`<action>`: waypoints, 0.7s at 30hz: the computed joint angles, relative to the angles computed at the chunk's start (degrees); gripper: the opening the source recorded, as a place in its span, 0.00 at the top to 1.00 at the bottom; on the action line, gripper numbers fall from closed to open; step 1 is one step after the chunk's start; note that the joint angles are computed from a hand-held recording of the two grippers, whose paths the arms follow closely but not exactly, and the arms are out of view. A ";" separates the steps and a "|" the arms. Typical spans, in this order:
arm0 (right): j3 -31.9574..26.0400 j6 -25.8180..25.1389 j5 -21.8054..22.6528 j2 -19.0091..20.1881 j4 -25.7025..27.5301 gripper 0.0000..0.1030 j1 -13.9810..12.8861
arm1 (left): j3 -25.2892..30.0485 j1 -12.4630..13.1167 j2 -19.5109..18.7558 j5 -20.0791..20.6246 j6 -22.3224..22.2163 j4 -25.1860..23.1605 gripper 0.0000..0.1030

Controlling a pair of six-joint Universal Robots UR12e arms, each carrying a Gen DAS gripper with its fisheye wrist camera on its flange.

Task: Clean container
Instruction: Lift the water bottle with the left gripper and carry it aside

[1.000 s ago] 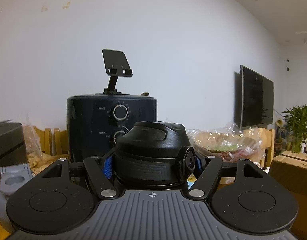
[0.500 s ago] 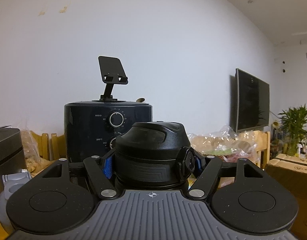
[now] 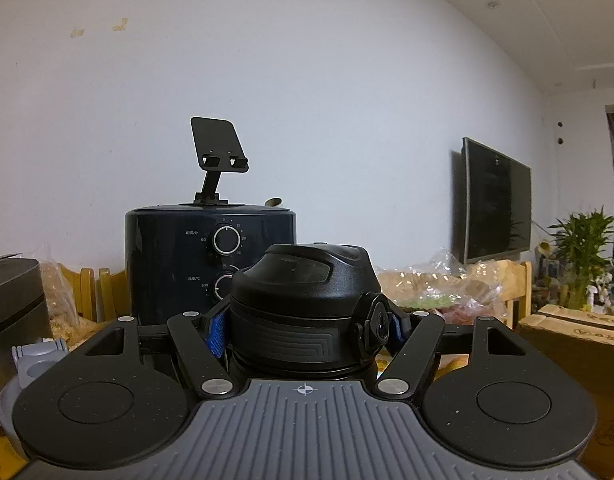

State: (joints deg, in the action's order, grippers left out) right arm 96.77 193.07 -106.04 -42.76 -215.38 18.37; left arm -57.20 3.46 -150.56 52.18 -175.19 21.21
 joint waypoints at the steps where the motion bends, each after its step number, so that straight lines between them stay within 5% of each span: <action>1: -0.01 -0.04 -0.03 0.00 -0.04 0.00 -0.01 | -0.22 0.05 0.10 -0.14 -0.06 0.26 0.33; 21: -0.72 -1.47 1.13 0.39 -0.78 0.00 -0.22 | -6.42 1.67 3.48 -1.15 -0.22 3.01 0.33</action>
State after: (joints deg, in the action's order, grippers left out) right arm 96.05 191.60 -104.90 -42.37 -216.16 18.15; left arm -63.62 5.12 -147.09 51.03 -175.41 24.22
